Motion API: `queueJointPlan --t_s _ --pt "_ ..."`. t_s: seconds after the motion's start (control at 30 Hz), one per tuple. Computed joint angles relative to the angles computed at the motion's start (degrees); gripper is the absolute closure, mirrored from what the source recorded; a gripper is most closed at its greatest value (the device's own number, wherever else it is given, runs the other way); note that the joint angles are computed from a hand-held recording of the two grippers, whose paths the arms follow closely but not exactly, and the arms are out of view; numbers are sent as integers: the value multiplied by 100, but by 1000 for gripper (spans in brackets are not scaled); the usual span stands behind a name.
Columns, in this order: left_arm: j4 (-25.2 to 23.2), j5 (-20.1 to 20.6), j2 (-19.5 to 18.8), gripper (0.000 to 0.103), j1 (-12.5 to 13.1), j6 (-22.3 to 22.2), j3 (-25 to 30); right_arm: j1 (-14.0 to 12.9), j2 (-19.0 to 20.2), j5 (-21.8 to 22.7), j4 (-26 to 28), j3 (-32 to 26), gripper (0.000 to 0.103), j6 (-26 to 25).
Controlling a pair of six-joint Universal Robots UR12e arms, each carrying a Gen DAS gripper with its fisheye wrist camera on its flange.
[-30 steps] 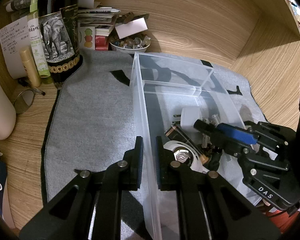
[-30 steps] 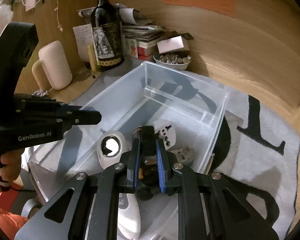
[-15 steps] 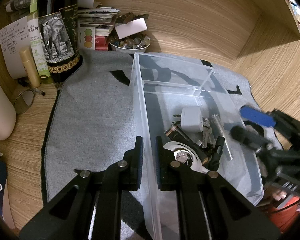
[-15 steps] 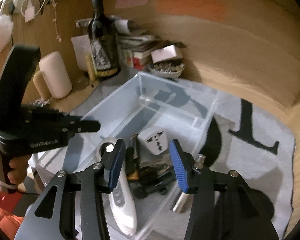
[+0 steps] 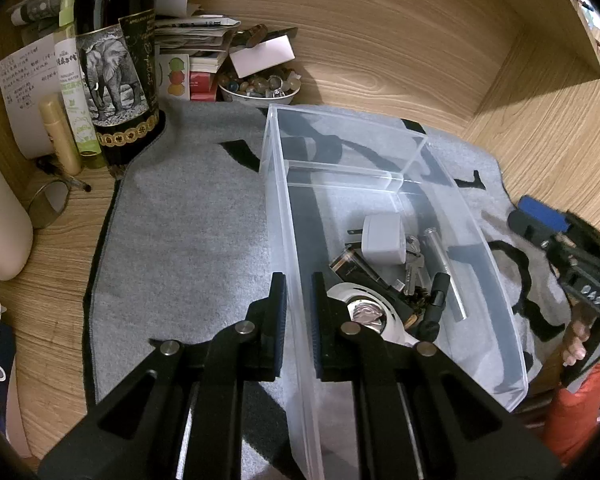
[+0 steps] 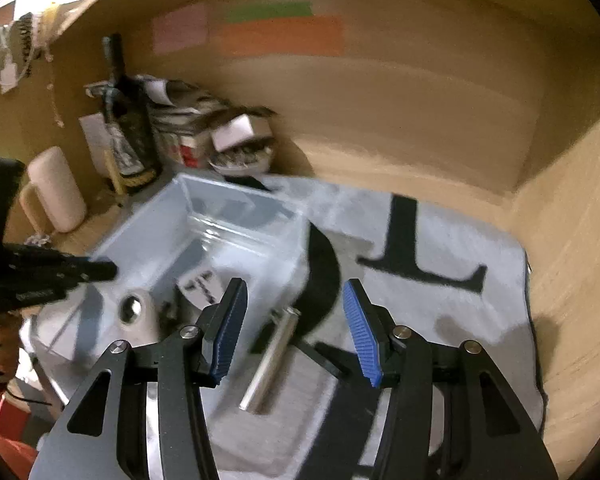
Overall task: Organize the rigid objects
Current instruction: 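Reach the right tool to the silver metal cylinder and grasp it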
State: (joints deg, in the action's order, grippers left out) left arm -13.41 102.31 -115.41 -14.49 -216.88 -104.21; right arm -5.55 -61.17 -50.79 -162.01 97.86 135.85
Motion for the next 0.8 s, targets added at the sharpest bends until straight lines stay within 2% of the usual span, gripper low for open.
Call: queueJointPlan --t_s 0.23,0.47,0.8 --pt "-19 23 1 94 1 5 -1 30 174 -489 663 -144 56 -251" --pt "-52 52 -4 94 -7 7 14 75 254 -665 1208 -212 56 -594" --pt "-65 66 -1 94 -10 16 14 57 253 -596 1270 -197 52 -757"
